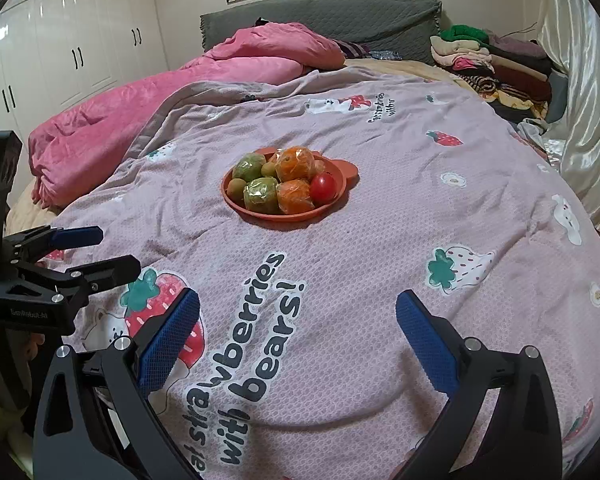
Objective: Organize fruits
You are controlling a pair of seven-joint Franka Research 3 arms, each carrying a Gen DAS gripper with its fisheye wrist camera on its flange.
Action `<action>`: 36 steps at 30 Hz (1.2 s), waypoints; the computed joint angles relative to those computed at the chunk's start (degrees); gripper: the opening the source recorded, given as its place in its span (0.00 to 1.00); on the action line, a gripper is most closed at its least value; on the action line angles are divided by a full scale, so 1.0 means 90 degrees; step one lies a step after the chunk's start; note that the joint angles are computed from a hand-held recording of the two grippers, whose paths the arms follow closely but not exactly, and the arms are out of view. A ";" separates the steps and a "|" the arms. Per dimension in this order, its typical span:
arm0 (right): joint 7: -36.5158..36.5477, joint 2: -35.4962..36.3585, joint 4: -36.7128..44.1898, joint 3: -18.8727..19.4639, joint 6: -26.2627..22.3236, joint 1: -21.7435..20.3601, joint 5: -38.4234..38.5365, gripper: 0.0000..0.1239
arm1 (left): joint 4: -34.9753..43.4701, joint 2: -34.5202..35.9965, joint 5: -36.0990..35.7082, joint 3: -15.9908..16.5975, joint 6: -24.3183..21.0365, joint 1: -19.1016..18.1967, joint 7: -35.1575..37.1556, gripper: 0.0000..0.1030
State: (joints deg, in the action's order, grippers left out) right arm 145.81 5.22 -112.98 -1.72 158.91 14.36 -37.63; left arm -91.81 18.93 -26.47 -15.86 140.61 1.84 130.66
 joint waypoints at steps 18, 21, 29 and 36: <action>0.0029 -0.0041 0.0003 0.0019 -0.0085 -0.0012 -0.0051 0.79 | -0.0028 -0.0039 0.0004 0.0008 -0.0010 0.0005 -0.0006 0.91; 0.0030 -0.0041 0.0005 0.0025 -0.0097 -0.0015 -0.0064 0.79 | -0.0019 -0.0027 0.0022 0.0017 0.0006 -0.0006 -0.0036 0.91; 0.0018 -0.0058 0.0016 0.0049 -0.0142 -0.0023 -0.0055 0.79 | -0.0015 -0.0037 0.0092 0.0029 0.0015 -0.0013 -0.0080 0.91; 0.0018 -0.0056 0.0026 0.0051 -0.0162 -0.0020 -0.0061 0.79 | 0.0014 -0.0021 0.0191 0.0041 -0.0012 -0.0024 -0.0140 0.91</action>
State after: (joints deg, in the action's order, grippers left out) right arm 145.97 4.72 -112.74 -1.27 157.45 14.19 -38.18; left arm -91.69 18.74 -24.75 -15.48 140.50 1.63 129.40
